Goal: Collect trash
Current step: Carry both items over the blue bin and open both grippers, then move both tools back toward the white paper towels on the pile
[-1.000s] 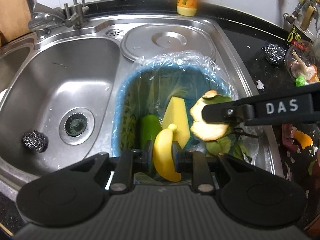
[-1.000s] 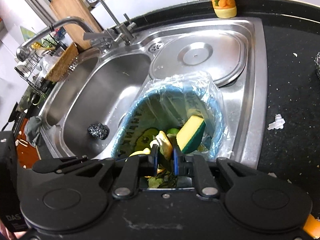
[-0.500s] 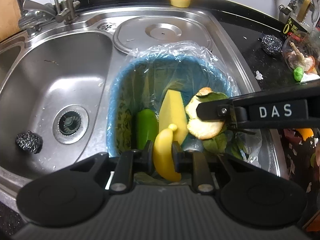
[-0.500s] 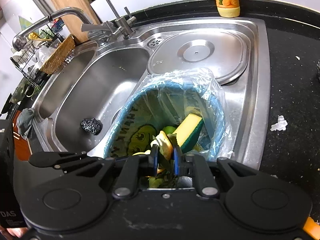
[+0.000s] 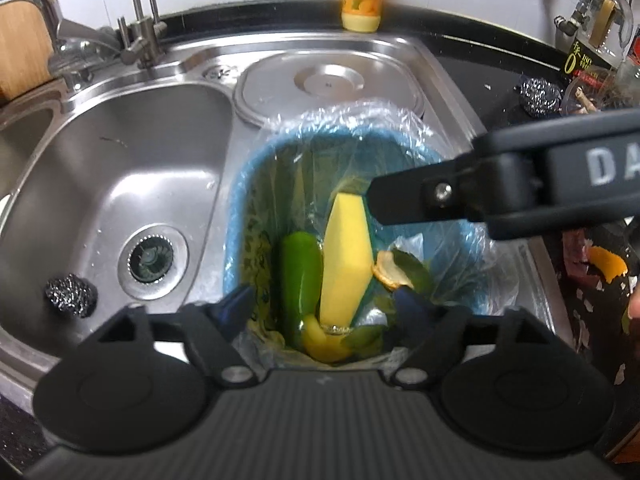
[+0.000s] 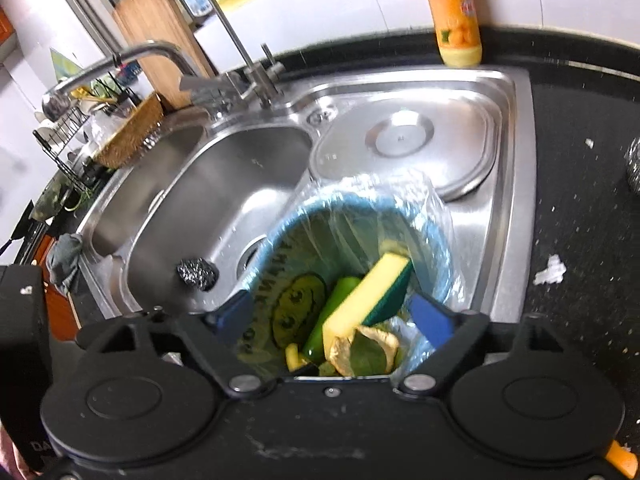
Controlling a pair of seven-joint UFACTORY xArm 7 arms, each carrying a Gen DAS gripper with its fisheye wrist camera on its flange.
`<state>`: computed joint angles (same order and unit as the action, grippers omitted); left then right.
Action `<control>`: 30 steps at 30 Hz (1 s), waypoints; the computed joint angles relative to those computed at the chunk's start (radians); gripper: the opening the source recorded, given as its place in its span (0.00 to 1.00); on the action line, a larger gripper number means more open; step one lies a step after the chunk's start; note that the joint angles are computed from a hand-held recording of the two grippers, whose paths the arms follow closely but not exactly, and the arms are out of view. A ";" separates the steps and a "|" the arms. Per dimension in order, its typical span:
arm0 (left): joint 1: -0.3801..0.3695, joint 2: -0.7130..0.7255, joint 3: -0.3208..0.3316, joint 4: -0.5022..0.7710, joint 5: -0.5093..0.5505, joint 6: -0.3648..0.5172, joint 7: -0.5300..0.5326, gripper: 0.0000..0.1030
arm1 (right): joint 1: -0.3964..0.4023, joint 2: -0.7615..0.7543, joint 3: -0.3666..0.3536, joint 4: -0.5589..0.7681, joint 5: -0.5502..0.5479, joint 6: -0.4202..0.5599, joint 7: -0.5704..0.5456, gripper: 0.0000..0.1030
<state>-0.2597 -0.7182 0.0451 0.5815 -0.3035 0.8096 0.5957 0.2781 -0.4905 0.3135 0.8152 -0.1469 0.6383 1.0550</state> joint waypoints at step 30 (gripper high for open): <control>-0.214 -0.030 -0.149 0.064 -0.073 -0.034 -0.150 1.00 | -0.067 -0.515 0.005 -0.174 0.009 0.312 0.050 1.00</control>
